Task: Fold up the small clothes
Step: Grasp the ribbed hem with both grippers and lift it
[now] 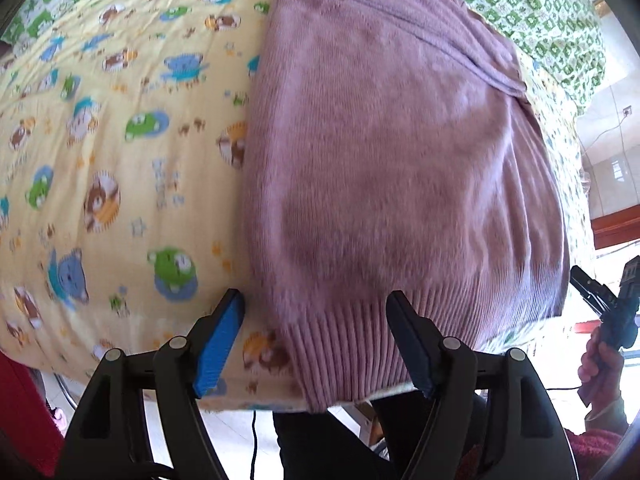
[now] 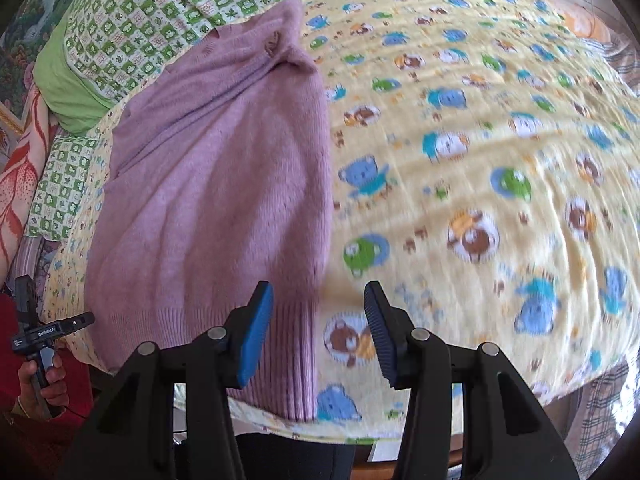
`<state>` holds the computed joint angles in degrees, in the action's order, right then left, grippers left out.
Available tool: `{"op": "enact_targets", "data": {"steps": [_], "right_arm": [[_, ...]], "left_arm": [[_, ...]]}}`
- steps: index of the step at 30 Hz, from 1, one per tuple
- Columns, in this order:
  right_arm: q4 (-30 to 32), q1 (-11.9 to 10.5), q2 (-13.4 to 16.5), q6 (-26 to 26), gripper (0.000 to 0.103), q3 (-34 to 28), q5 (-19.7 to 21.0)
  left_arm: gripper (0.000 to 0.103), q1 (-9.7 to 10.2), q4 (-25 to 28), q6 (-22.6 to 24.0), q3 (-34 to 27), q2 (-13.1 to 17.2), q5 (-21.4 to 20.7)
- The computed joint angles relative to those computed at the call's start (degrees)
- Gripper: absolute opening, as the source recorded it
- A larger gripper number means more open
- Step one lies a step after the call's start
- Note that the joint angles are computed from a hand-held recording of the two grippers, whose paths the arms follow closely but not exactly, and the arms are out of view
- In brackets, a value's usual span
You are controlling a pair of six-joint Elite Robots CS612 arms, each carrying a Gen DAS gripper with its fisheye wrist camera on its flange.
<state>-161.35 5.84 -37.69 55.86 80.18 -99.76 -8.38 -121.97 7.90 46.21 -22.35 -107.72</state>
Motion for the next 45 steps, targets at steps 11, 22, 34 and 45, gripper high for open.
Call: {"op": "enact_targets", "data": {"steps": [11, 22, 34, 45], "right_arm": [[-3.4, 0.8, 0.7, -2.5, 0.053, 0.8, 1.8], [-11.3, -0.3, 2.0, 1.0, 0.054, 1.6, 8.0], [-15.7, -0.9, 2.5, 5.7, 0.007, 2.9, 11.9], [-23.3, -2.1, 0.9, 4.8, 0.007, 5.5, 15.2]], "left_arm": [[0.083, 0.27, -1.6, 0.3, 4.3, -1.5, -3.2], [0.077, -0.11, -5.2, 0.3, 4.9, -1.3, -2.1], [0.007, 0.34, -6.9, 2.4, 5.2, -1.6, -6.4], [0.006, 1.86, -6.2, 0.9, 3.7, -1.6, -12.8]]}}
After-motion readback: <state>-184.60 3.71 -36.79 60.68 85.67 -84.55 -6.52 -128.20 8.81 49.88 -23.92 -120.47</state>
